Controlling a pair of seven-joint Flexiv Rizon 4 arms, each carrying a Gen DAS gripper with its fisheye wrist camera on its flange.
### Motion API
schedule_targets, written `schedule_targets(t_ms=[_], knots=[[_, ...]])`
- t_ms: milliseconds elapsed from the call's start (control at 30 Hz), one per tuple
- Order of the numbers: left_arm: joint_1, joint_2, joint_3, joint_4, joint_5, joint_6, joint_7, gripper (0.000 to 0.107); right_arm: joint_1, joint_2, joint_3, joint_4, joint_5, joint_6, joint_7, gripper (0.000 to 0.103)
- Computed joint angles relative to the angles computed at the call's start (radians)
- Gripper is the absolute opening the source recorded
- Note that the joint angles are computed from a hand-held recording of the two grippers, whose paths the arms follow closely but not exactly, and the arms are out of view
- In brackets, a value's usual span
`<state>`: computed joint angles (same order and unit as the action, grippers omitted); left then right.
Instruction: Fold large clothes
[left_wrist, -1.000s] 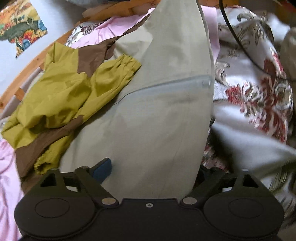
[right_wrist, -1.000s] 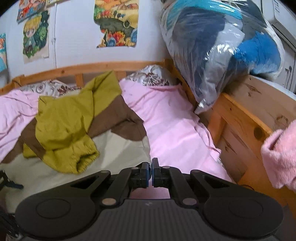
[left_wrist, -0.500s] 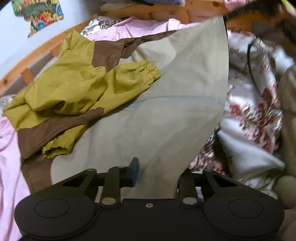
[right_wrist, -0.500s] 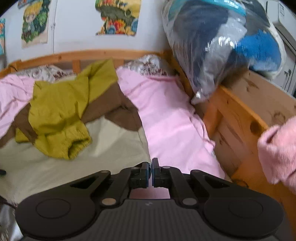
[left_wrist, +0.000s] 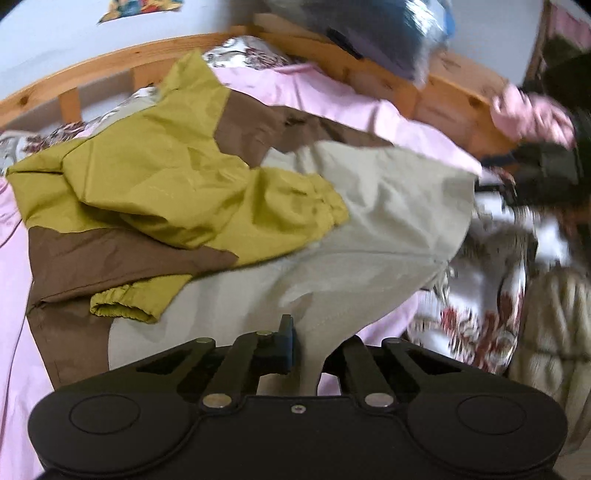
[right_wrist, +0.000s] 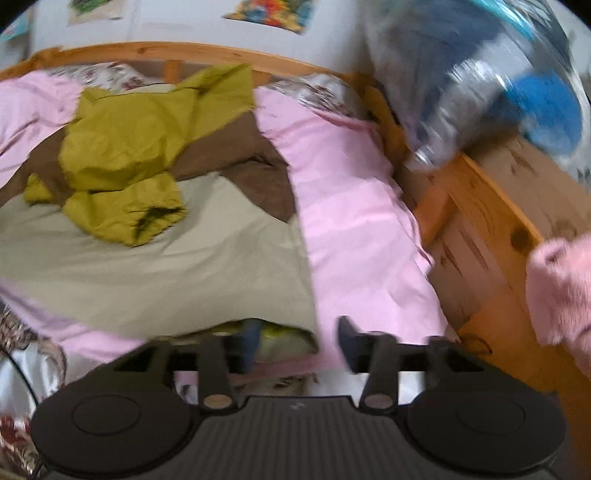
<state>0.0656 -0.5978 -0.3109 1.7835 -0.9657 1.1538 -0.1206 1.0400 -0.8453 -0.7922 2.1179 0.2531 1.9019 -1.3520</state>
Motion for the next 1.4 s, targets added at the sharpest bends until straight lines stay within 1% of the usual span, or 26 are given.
schedule_targets(t_ms=[67, 100, 133, 200, 267, 300, 333, 400, 433, 467, 500, 533, 600, 633, 733, 767, 833, 867, 933, 1067, 1100, 1133, 1167, 1267, 1333, 1400], knots=[[-0.006, -0.005, 0.02, -0.029, 0.025, -0.033, -0.056, 0.005, -0.006, 0.007, 0.038, 0.006, -0.025, 0.076, -0.053, 0.077], [-0.007, -0.009, 0.027, -0.041, 0.037, -0.046, -0.078, 0.005, -0.02, 0.015, 0.068, 0.003, -0.035, 0.109, -0.085, 0.08], [-0.009, -0.012, 0.032, -0.053, 0.049, -0.056, -0.097, 0.005, -0.043, 0.024, 0.111, -0.002, -0.061, 0.148, -0.125, 0.086], [-0.01, -0.016, 0.032, -0.063, 0.061, -0.056, -0.111, 0.005, -0.069, 0.027, 0.168, -0.024, -0.107, 0.177, -0.191, 0.09], [-0.005, -0.015, 0.028, -0.067, 0.067, -0.054, -0.108, 0.005, -0.04, -0.013, 0.155, -0.065, -0.117, 0.142, -0.252, 0.091], [-0.003, -0.013, 0.023, -0.063, 0.063, -0.046, -0.102, 0.005, -0.005, -0.059, 0.12, -0.092, -0.099, 0.129, -0.279, 0.091], [-0.002, -0.013, 0.019, -0.06, 0.061, -0.038, -0.096, 0.005, 0.034, -0.115, 0.076, -0.121, -0.068, 0.116, -0.297, 0.089], [0.0, -0.01, 0.009, -0.047, 0.054, -0.011, -0.071, 0.005, 0.07, -0.183, 0.027, -0.17, -0.028, 0.07, -0.318, 0.069], [0.0, -0.008, 0.004, -0.038, 0.051, 0.009, -0.053, 0.005, 0.079, -0.204, 0.007, -0.192, -0.007, 0.042, -0.31, 0.037], [-0.004, -0.006, -0.002, -0.022, 0.045, 0.044, -0.033, 0.006, 0.072, -0.207, 0.006, -0.205, 0.004, 0.028, -0.295, 0.013], [-0.005, -0.004, -0.01, -0.009, 0.039, 0.077, -0.017, 0.007, 0.044, -0.187, 0.029, -0.214, 0.005, 0.039, -0.278, 0.012], [-0.008, -0.003, -0.019, 0.008, 0.032, 0.116, -0.003, 0.013, 0.009, -0.16, 0.063, -0.22, 0.004, 0.059, -0.266, 0.011], [-0.006, -0.005, -0.056, 0.054, 0.002, 0.23, 0.032, 0.02, -0.025, -0.136, 0.079, -0.233, 0.016, 0.078, -0.256, 0.01], [-0.001, -0.009, -0.079, 0.08, -0.006, 0.292, 0.049, 0.021, -0.033, -0.128, 0.079, -0.241, 0.023, 0.083, -0.255, 0.008], [0.029, -0.021, -0.144, 0.148, -0.006, 0.426, 0.063, 0.021, -0.061, -0.085, 0.088, -0.268, 0.028, 0.071, -0.252, 0.006], [0.046, -0.024, -0.172, 0.172, -0.006, 0.471, 0.068, 0.021, -0.066, -0.076, 0.085, -0.277, 0.026, 0.069, -0.253, 0.006], [0.131, -0.037, -0.29, 0.228, 0.009, 0.595, 0.092, 0.021, -0.065, -0.06, 0.072, -0.282, 0.024, 0.071, -0.264, 0.006], [0.169, -0.044, -0.335, 0.252, 0.032, 0.64, 0.088, 0.021, -0.058, -0.06, 0.061, -0.283, 0.027, 0.074, -0.27, 0.006], [0.215, -0.042, -0.375, 0.289, 0.07, 0.688, 0.057, 0.021, -0.031, -0.07, 0.025, -0.285, 0.04, 0.071, -0.285, 0.004], [0.252, -0.022, -0.384, 0.332, 0.115, 0.727, -0.021, 0.02, 0.013, -0.078, -0.02, -0.267, 0.083, 0.078, -0.28, 0.003], [0.27, -0.02, -0.396, 0.344, 0.132, 0.739, -0.045, 0.012, 0.025, -0.079, -0.028, -0.258, 0.1, 0.087, -0.274, 0.003], [0.315, -0.026, -0.438, 0.362, 0.166, 0.763, -0.077, 0.004, 0.038, -0.083, -0.038, -0.249, 0.118, 0.096, -0.269, 0.002], [0.371, -0.043, -0.494, 0.381, 0.218, 0.804, -0.113, 0.003, 0.05, -0.086, -0.046, -0.239, 0.137, 0.106, -0.264, 0.001], [0.486, -0.086, -0.603, 0.416, 0.372, 0.915, -0.212, 0.001, 0.103, -0.115, -0.077, -0.205, 0.215, 0.134, -0.241, 0.0], [0.55, -0.106, -0.657, 0.433, 0.471, 0.976, -0.271, 0.0, 0.145, -0.144, -0.099, -0.175, 0.285, 0.174, -0.224, 0.0], [0.591, -0.106, -0.687, 0.444, 0.545, 1.013, -0.318, 0.0, 0.189, -0.169, -0.12, -0.15, 0.359, 0.198, -0.211, 0.0]])
